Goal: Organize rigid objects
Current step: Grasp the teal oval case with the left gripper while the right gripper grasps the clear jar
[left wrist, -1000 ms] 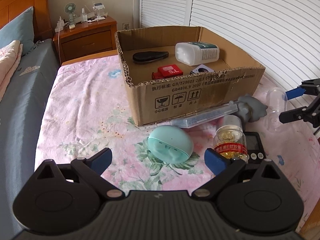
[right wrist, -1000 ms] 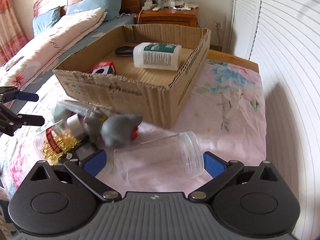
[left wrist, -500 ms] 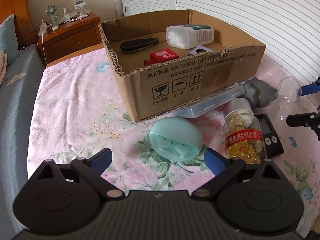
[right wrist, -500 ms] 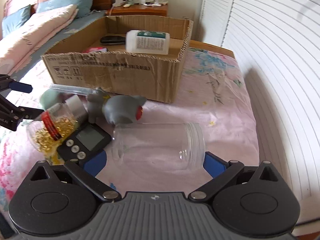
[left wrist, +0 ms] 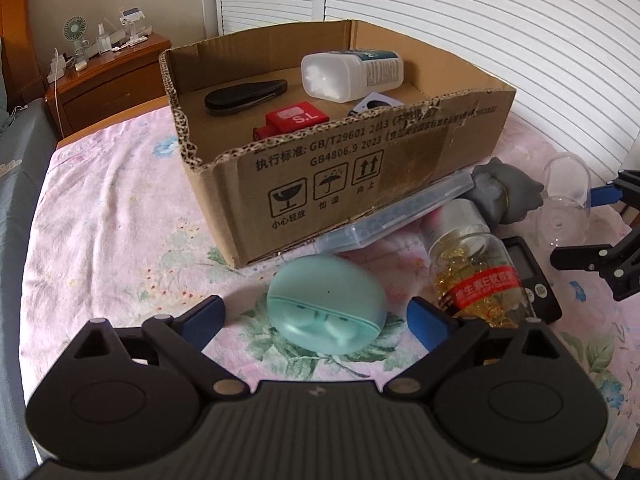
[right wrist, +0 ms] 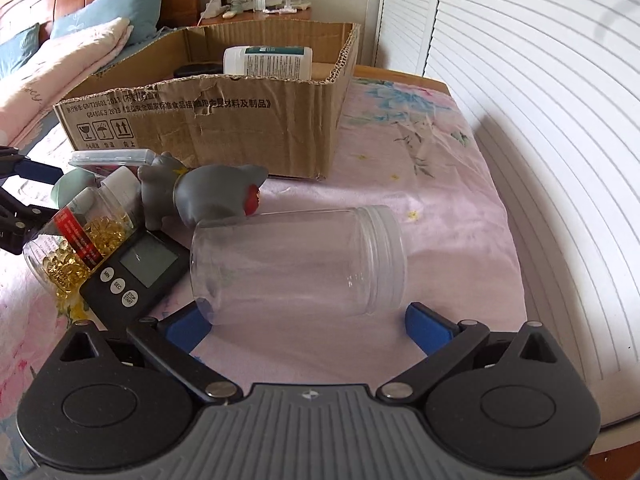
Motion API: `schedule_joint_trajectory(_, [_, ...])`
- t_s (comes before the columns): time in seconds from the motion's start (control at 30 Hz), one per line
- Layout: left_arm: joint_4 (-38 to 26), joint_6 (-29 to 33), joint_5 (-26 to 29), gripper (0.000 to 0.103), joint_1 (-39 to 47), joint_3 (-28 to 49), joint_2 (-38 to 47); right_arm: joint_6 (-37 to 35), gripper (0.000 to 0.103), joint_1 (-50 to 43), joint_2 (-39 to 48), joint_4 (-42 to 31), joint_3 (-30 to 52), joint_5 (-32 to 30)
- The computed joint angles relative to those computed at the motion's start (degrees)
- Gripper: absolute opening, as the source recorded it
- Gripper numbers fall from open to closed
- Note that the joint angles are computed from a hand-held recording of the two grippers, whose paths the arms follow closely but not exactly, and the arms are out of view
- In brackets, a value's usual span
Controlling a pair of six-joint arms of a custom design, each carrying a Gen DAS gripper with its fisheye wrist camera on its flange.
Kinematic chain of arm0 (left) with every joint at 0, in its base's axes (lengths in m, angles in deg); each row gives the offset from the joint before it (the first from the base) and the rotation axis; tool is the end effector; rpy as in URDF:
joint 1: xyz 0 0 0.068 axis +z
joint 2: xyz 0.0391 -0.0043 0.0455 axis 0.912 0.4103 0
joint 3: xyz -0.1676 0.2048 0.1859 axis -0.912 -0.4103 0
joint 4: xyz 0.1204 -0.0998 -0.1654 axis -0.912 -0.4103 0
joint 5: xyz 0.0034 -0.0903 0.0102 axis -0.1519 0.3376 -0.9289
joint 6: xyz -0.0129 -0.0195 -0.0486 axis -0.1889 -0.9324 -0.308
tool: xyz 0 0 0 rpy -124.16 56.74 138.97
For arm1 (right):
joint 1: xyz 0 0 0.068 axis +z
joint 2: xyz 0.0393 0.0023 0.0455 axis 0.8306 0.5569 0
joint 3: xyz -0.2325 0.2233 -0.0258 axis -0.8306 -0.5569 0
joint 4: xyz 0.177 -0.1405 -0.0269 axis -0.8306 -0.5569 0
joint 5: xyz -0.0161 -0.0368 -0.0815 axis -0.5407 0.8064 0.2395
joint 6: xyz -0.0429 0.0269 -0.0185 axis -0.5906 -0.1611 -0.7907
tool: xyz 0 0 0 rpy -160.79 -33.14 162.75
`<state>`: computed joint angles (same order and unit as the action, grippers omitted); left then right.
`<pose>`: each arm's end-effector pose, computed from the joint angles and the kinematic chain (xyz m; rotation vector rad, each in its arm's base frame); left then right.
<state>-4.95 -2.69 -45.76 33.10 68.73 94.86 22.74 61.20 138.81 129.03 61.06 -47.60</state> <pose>0.2951 -0.1805 0.0553 0.2129 2.4589 -0.1251 0.3236 0.0362 0.0379 -0.5686 2.4011 0.1699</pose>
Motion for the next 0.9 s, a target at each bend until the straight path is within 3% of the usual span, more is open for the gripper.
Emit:
schedule_joint_trajectory(0.17, [0.8,0.5,0.2,0.072,-0.4,-0.2,-0.5,0.1,0.103,0.0,0.2,0.6,-0.1,-0.1])
schedule_joint_trajectory(0.3, [0.4,0.9,-0.8,0.060,-0.6,-0.2,-0.9,0.3,0.103,0.2,0.0,0.0,0.2,0.1])
schedule_joint_trajectory(0.67, [0.6,0.1,-1.5,0.062,0.5,-2.8,-2.0,1.5,0.103,0.6,-3.3,-2.8,0.7,-0.3])
schedule_joint_trajectory(0.9, [1.3,0.2,-1.7,0.067,0.0,-2.8,-1.6,2.5,0.103,3.1,-4.0,-5.6,2.9,3.5])
